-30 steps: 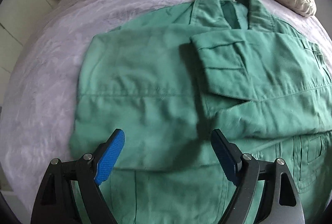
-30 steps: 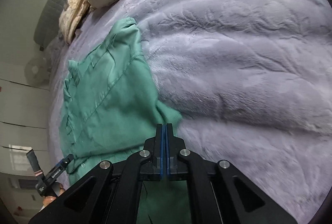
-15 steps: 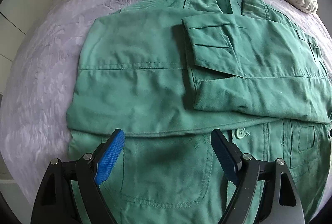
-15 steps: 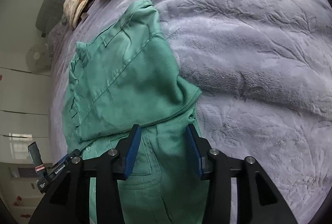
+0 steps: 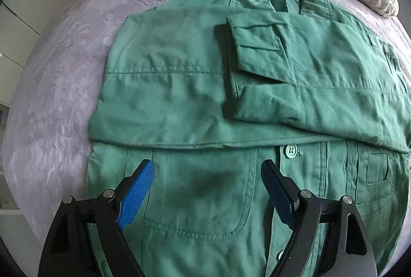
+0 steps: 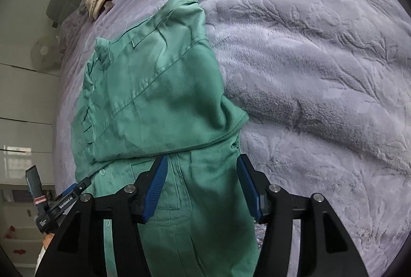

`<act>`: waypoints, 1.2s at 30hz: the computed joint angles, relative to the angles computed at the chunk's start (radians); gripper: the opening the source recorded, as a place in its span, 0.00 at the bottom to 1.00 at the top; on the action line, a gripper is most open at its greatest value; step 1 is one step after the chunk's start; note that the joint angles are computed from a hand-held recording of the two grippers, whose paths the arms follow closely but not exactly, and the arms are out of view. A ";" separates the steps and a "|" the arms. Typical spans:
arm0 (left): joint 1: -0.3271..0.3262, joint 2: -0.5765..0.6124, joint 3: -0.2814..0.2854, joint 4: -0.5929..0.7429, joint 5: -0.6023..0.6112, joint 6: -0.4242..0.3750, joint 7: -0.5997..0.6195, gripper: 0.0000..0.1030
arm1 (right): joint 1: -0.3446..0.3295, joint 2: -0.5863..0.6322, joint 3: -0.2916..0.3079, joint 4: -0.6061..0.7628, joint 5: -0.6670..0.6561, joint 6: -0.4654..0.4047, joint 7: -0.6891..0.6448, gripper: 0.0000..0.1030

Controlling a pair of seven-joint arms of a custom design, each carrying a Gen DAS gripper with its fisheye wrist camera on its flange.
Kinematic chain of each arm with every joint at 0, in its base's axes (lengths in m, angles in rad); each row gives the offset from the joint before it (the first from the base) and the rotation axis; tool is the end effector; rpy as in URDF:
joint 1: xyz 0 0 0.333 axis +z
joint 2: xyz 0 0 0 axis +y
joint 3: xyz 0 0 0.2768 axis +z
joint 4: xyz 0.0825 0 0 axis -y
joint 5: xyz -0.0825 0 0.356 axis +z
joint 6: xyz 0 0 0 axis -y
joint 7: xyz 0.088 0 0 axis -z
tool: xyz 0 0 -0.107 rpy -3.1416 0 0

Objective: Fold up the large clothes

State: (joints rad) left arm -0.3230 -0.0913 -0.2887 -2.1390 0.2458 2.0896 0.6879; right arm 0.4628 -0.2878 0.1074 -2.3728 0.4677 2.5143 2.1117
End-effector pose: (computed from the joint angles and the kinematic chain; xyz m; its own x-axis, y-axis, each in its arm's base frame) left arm 0.4189 -0.2813 0.4225 0.1650 -0.9769 -0.1361 -0.9703 -0.1361 -0.1999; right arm 0.4013 0.2548 0.4564 -0.2201 -0.8417 -0.4930 -0.9433 0.3125 -0.1123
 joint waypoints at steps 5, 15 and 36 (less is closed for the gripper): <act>-0.010 -0.022 -0.009 -0.020 -0.012 0.008 -0.046 0.83 | 0.005 -0.017 -0.006 -0.008 0.010 -0.007 -0.024 0.58; -0.024 -0.095 -0.028 -0.085 -0.024 0.016 -0.083 1.00 | 0.030 -0.024 -0.012 -0.019 0.074 0.026 -0.093 0.85; -0.033 -0.538 0.040 -0.518 -0.245 0.097 0.174 1.00 | 0.176 -0.021 0.077 -0.073 0.164 0.175 -0.024 1.00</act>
State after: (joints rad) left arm -0.3564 -0.6297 -0.2485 -2.6568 0.0009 2.1863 0.8624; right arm 0.6389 -0.3088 0.1847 -2.4457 0.6317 2.6894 2.0880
